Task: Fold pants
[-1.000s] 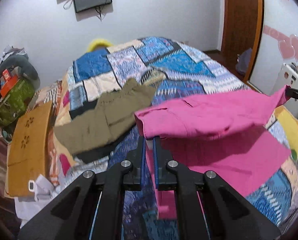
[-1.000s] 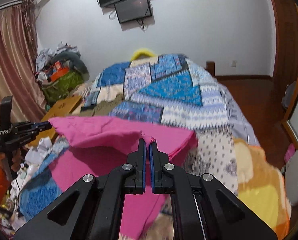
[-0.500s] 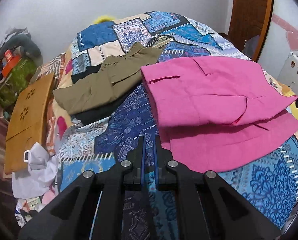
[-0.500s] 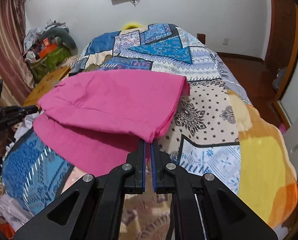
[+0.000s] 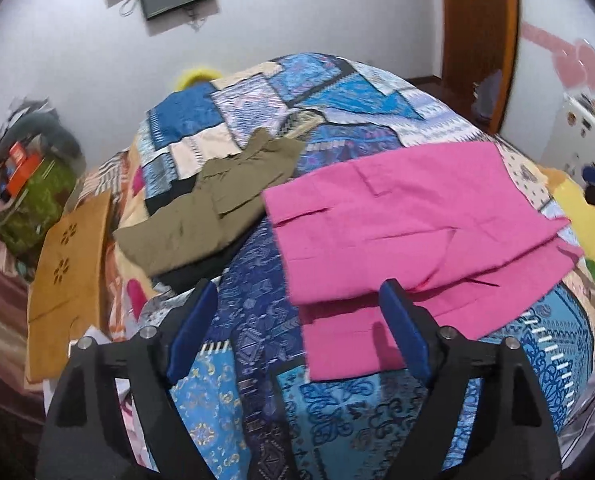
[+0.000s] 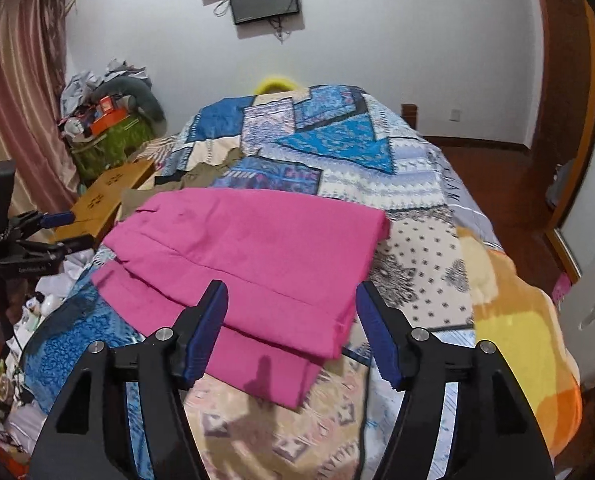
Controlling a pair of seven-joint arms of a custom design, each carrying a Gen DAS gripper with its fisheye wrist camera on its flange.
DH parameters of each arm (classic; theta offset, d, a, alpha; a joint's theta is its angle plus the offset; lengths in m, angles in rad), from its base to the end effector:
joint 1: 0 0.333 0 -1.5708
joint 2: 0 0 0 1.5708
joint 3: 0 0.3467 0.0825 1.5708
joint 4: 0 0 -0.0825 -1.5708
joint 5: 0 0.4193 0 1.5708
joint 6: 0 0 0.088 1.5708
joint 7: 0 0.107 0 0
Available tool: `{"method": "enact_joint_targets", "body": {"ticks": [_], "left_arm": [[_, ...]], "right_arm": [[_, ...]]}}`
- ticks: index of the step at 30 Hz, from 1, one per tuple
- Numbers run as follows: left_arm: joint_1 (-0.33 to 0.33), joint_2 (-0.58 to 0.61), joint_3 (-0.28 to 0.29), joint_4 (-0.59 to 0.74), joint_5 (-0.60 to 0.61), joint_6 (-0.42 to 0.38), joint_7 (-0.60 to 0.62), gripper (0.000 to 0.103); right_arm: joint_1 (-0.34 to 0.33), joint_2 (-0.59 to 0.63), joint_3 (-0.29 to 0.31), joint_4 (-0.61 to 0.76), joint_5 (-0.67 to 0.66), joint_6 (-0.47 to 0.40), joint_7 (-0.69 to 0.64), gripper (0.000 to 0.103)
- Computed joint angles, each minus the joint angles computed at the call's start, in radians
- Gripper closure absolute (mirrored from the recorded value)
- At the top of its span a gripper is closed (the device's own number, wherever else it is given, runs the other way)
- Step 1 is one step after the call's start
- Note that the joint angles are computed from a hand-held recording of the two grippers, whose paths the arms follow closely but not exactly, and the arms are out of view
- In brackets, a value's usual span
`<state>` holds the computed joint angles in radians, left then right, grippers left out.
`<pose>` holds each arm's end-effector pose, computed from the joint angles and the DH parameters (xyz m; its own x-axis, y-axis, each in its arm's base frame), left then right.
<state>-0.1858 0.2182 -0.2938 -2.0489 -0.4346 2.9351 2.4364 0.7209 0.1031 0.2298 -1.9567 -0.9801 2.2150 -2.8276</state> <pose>0.6032 -0.2723 0.4180 -0.7512 -0.6415 -0.1556 -0.4223 0.6482 -0.6337 0.3952 0.5000 0.4670 -0.3048 -0.9390 -0.1596 -0.6293 0.3243 -0.7062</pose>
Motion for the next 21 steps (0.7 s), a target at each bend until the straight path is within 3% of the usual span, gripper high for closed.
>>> {"method": "enact_joint_targets", "body": {"ticks": [5, 10, 15, 18, 21], "left_arm": [[-0.042, 0.022, 0.016, 0.001, 0.088, -0.04, -0.004, 0.018], [-0.109, 0.039, 0.06, -0.024, 0.244, 0.028, -0.078, 0.018], [-0.06, 0.057, -0.007, 0.017, 0.197, -0.003, -0.015, 0.018], [-0.067, 0.068, -0.007, 0.043, 0.19, -0.009, -0.008, 0.018], [-0.048, 0.084, -0.028, 0.089, 0.141, -0.085, 0.005, 0.018]], "right_arm": [[-0.007, 0.056, -0.014, 0.044, 0.021, 0.059, -0.059, 0.034], [-0.007, 0.107, -0.035, 0.077, 0.07, 0.136, -0.13, 0.034], [-0.009, 0.158, -0.055, 0.116, 0.128, 0.211, -0.221, 0.034], [-0.009, 0.197, -0.066, 0.154, 0.17, 0.242, -0.294, 0.034], [-0.009, 0.231, -0.08, 0.187, 0.21, 0.272, -0.363, 0.034]]}}
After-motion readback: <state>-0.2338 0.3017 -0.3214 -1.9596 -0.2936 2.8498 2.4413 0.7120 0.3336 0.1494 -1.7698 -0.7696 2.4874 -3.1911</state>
